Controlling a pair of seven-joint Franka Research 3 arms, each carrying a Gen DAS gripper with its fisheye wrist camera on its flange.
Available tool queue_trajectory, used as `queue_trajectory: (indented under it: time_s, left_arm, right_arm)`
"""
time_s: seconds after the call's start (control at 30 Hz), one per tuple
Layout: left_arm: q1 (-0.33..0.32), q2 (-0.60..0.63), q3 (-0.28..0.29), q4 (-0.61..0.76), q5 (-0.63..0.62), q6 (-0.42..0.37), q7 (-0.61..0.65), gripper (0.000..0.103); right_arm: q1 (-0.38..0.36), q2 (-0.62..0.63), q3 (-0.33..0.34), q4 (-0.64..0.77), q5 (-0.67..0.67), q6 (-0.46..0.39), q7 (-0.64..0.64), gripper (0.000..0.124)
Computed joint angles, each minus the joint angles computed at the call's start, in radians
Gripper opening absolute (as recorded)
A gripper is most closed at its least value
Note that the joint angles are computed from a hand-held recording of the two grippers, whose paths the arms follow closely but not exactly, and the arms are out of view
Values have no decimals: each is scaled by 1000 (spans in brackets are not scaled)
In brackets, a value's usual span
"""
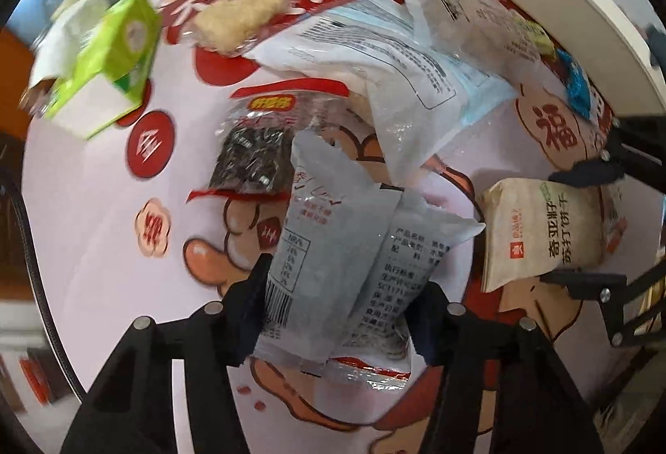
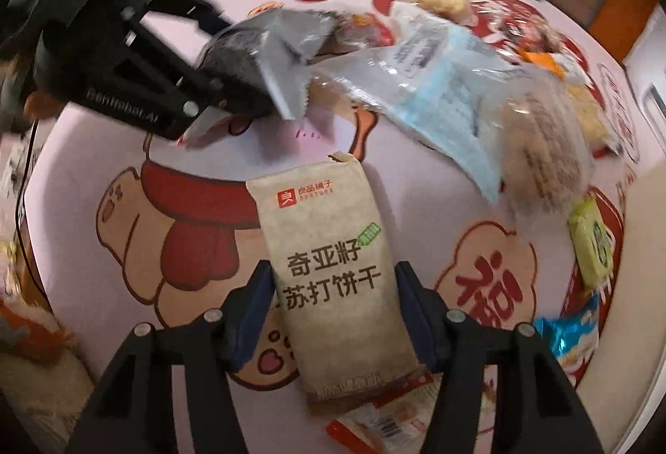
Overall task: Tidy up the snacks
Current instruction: 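Grasp the tan soda-cracker pack with the right tool while the left tool grasps a grey snack bag, then carry both packs into the white tray and open both tools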
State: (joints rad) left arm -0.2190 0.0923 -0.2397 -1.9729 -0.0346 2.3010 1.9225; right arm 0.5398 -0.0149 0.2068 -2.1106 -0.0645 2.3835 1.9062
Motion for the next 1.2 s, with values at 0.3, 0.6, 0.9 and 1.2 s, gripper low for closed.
queue_trajectory:
  time_s: [0.3, 0.6, 0.9, 1.2]
  left_arm:
    - [-38, -258, 22, -196, -62, 127, -143, 55]
    - [-131, -323, 18, -131, -124, 71, -207, 55]
    - [-201, -205, -77, 68, -14, 85, -387, 54]
    - [-345, 71, -152, 419, 296, -47, -702, 54]
  right_arm:
    - [-39, -184, 35, -98, -67, 72, 243, 59]
    - [-145, -426, 109, -178, -141, 37, 499, 59]
    - [-279, -709, 125, -275, -153, -91, 570, 59]
    - [-388, -882, 18, -382, -113, -165, 378, 59]
